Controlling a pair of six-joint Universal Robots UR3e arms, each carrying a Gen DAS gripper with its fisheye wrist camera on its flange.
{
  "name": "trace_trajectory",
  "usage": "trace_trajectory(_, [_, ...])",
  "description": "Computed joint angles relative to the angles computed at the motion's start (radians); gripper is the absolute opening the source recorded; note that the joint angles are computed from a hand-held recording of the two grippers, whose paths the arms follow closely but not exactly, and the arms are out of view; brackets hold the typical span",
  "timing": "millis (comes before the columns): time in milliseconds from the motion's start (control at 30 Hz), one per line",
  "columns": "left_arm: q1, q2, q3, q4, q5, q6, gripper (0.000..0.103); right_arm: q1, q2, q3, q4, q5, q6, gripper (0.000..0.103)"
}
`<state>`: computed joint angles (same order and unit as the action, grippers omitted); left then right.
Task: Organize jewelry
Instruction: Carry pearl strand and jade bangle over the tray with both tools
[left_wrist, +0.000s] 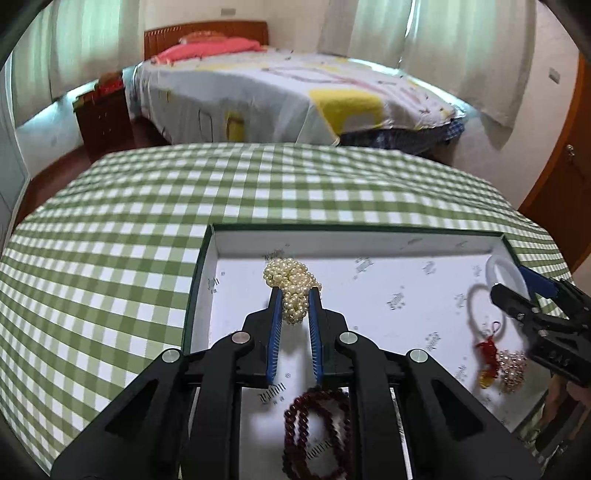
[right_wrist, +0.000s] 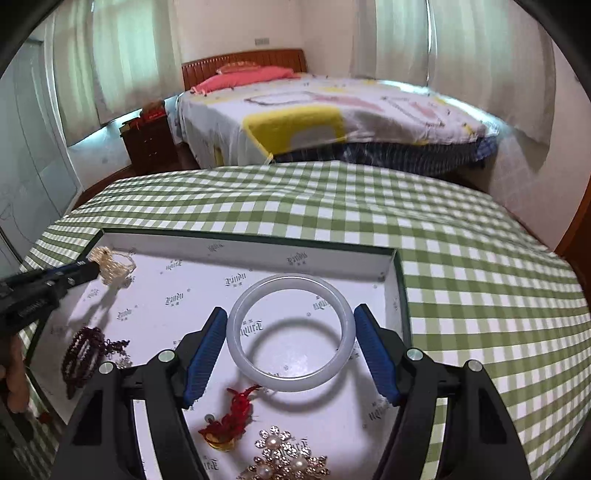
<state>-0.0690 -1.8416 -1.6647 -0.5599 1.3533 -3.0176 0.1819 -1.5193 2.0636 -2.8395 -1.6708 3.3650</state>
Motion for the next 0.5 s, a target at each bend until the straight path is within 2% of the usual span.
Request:
trace_trajectory(67, [0.005, -0.019, 0.027, -0.042, -0.012, -0.005, 0.014, 0.005, 0.012, -0.034, 0.05, -0.02, -0.006, 0.069])
trace_trajectory(300, [-0.019, -0.084, 0.144, -0.165, 0.019, -0.007, 0.014, -0.012, 0.065, -0.141, 0.233, 0.014, -0.019, 0.069])
trace_trajectory(433, [-0.037, -0.123, 0.189, -0.199, 0.029, -0.022, 0.015, -0.02, 0.072, -0.161, 0.28, 0.029, -0.025, 0.069])
trace_trajectory(500, [-0.043, -0.132, 0.197, -0.204, 0.036, -0.026, 0.019, -0.024, 0.069, -0.161, 0.299, 0.04, -0.026, 0.069])
